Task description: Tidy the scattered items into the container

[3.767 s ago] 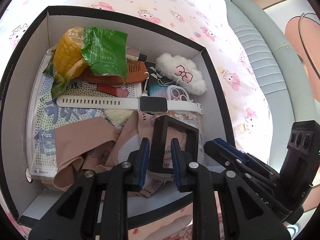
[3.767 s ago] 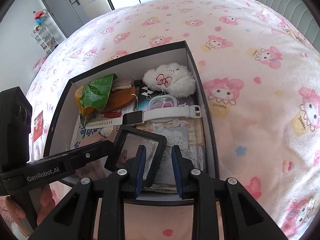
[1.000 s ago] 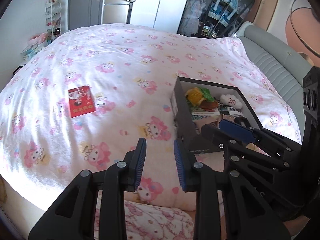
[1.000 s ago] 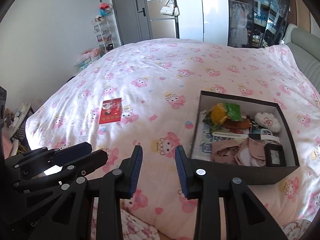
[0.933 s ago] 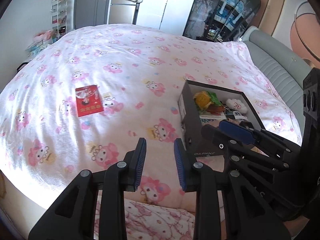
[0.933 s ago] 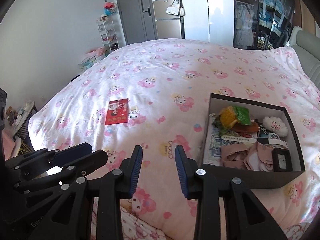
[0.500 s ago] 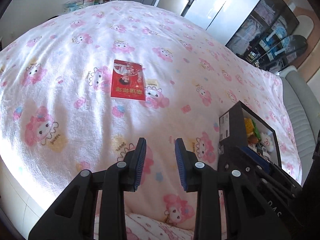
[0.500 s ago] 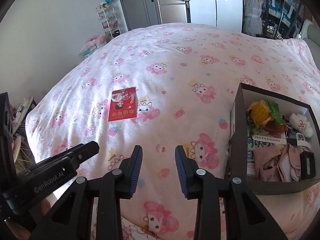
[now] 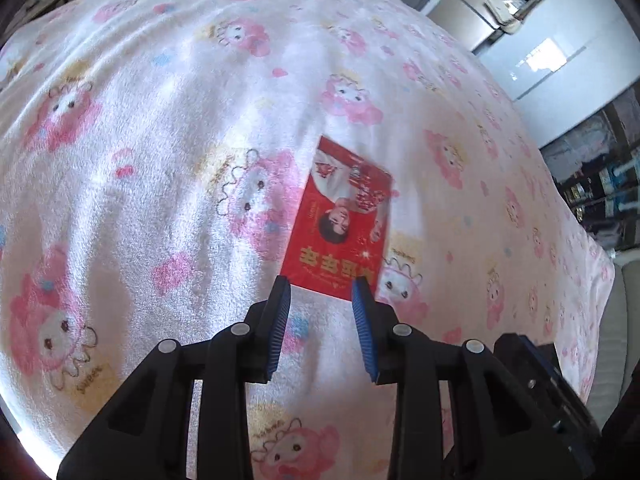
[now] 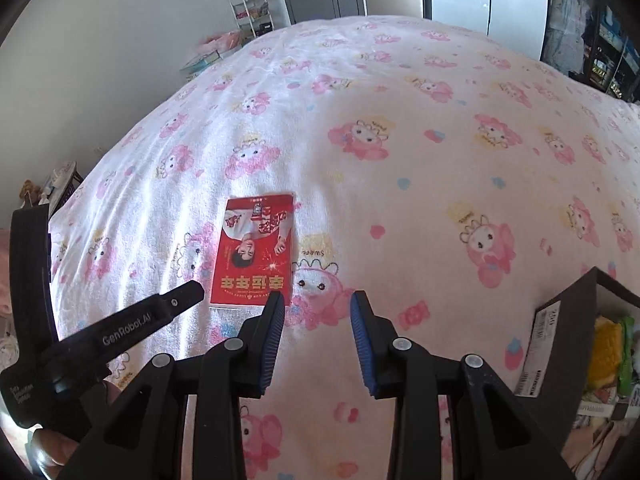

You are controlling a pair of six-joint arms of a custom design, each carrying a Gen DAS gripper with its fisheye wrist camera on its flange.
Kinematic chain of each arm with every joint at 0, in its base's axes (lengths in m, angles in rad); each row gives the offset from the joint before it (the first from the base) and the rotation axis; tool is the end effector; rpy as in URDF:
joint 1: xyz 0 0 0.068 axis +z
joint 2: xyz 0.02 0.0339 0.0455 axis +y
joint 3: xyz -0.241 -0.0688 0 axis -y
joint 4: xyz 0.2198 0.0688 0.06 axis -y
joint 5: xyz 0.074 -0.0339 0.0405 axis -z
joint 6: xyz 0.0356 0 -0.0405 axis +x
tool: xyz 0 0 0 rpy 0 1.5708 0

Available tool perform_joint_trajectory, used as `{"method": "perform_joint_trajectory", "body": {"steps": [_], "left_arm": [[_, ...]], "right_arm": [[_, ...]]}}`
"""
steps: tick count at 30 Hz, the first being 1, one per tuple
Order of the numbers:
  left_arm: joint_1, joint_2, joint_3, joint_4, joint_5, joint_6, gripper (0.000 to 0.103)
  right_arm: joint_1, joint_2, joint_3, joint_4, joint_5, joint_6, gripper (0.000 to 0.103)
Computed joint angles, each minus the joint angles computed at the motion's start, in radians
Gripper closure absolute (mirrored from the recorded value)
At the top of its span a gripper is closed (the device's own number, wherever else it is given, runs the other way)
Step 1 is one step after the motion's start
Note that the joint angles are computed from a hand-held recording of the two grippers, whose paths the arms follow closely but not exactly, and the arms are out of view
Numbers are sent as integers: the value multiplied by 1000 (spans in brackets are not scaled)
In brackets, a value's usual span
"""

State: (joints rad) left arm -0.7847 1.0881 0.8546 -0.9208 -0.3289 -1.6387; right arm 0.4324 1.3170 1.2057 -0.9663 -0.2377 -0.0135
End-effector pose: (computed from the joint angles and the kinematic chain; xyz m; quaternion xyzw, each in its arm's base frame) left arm 0.1351 -0.1186 0.2360 -0.4305 0.8645 -0.1347 0.2216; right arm 0.2108 0.1065 0.2863 -0.2411 0.9327 0.1629 0.2132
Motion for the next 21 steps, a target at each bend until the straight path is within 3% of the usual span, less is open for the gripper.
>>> {"method": "perform_joint_trajectory", "body": {"steps": [6, 8, 9, 15, 17, 18, 19, 21], "left_arm": [[94, -49, -173, 214, 78, 59, 70], [123, -58, -219, 295, 129, 86, 55], [127, -62, -234, 313, 133, 78, 55], [123, -83, -248, 243, 65, -6, 55], [150, -95, -297, 315, 119, 22, 63], [161, -100, -324, 359, 152, 36, 72], [158, -106, -343, 396, 171, 38, 86], [101, -85, -304, 363, 128, 22, 86]], "right_arm": [[4, 139, -133, 227, -66, 60, 73], [21, 177, -172, 297, -57, 87, 68], [28, 202, -181, 317, -62, 92, 66], [28, 262, -218, 429, -120, 121, 61], [17, 272, -218, 444, -169, 131, 61], [14, 274, -216, 439, -196, 129, 62], [13, 267, -217, 429, -222, 123, 70], [26, 217, -232, 407, -203, 114, 77]]}}
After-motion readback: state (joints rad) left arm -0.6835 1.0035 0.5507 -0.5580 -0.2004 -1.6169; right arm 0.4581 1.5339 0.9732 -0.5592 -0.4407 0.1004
